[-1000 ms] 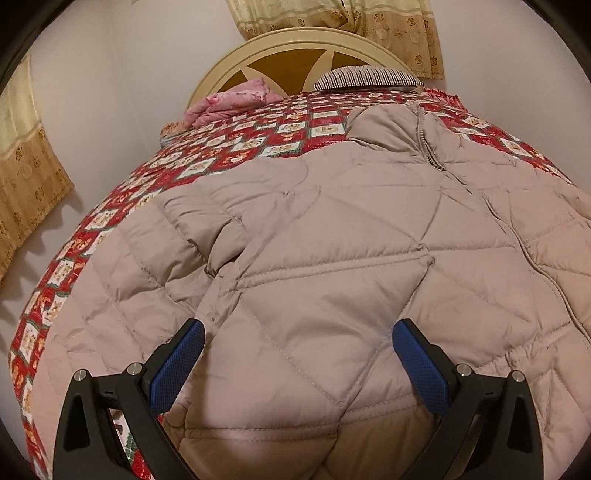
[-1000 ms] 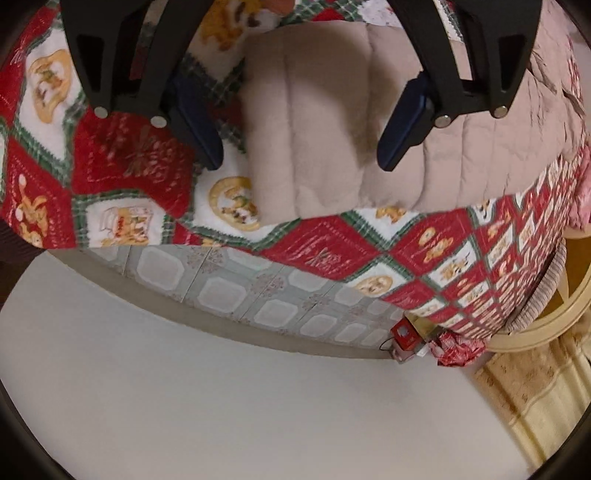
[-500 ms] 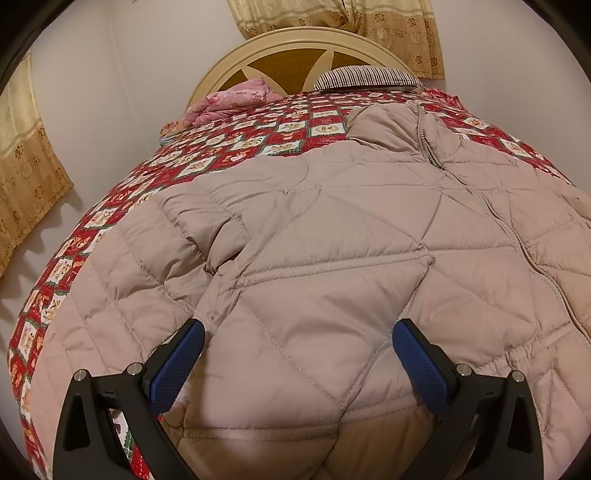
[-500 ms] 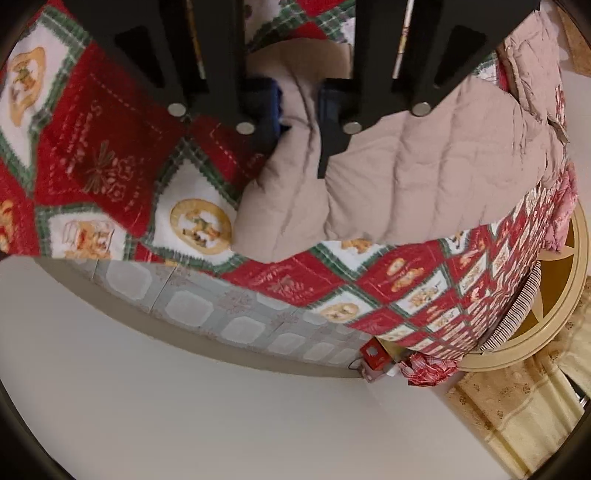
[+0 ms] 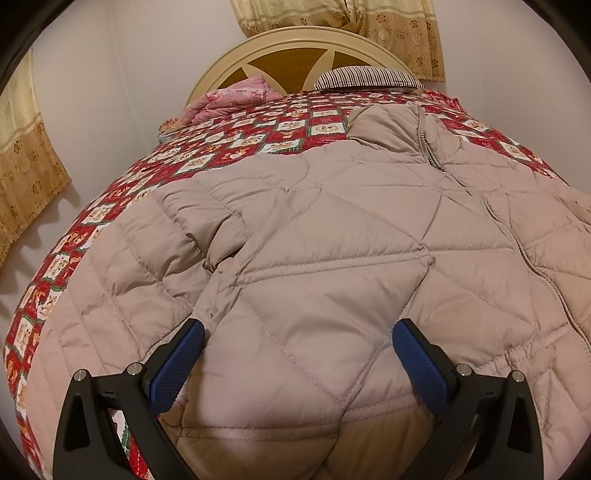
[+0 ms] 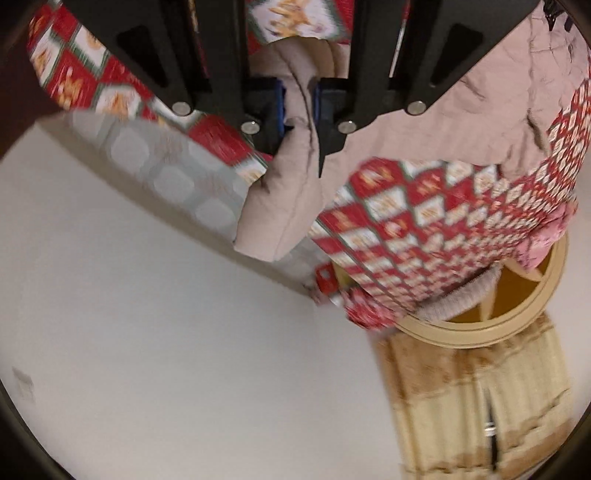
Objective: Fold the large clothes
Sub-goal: 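Lift the held sleeve with the right tool, lay it across the jacket front, open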
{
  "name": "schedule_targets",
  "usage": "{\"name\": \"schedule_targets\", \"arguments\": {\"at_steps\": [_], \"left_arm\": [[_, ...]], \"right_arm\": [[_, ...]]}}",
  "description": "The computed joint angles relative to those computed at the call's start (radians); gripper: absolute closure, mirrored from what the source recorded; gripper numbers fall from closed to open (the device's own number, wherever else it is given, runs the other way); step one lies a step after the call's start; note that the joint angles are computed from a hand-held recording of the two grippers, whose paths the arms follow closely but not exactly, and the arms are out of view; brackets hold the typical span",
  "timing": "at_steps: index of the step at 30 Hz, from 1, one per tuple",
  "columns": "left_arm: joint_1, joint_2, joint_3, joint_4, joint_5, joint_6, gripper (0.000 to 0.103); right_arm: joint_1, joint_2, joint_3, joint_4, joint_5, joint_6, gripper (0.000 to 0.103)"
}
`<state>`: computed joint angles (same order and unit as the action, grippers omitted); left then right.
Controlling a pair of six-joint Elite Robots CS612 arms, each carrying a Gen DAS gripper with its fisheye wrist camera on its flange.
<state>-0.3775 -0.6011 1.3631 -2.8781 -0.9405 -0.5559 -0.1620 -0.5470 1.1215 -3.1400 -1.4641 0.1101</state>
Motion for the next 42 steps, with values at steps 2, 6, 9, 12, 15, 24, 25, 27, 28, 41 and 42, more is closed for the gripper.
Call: {"name": "schedule_targets", "arguments": {"at_steps": [2,6,9,12,15,24,25,27,28,41,42], "left_arm": [[0.001,0.0,0.002,-0.004,-0.006,-0.002,0.001],[0.003,-0.001,0.006,-0.012,-0.017,-0.006,0.001],[0.004,-0.002,0.007,-0.017,-0.022,-0.007,0.001],[0.005,-0.002,0.01,-0.024,-0.028,-0.009,0.001],[0.006,-0.003,0.013,-0.03,-0.032,-0.011,0.001],[0.008,-0.005,0.02,-0.045,-0.043,-0.019,0.001],[0.008,-0.006,0.021,-0.046,-0.044,-0.02,0.001],[0.009,-0.005,0.021,-0.048,-0.045,-0.021,0.001],[0.009,-0.005,0.021,-0.05,-0.046,-0.022,0.001],[0.012,-0.007,0.028,-0.062,-0.055,-0.031,0.001],[0.012,-0.007,0.028,-0.062,-0.055,-0.032,0.001]], "right_arm": [[0.023,-0.004,-0.006,-0.037,-0.002,-0.051,0.09],[0.066,-0.009,-0.018,-0.082,0.028,-0.132,0.09],[0.089,-0.01,-0.025,-0.102,0.065,-0.167,0.09],[0.109,-0.012,-0.022,-0.125,0.096,-0.208,0.09],[0.128,-0.014,-0.015,-0.14,0.117,-0.248,0.09],[0.172,-0.019,0.004,-0.139,0.191,-0.339,0.09],[0.176,-0.021,0.008,-0.136,0.195,-0.347,0.09],[0.186,-0.02,0.01,-0.128,0.207,-0.364,0.09],[0.191,-0.019,0.01,-0.123,0.215,-0.372,0.09],[0.252,0.02,-0.018,-0.002,0.287,-0.464,0.09],[0.257,0.027,-0.022,0.014,0.291,-0.472,0.09]]}}
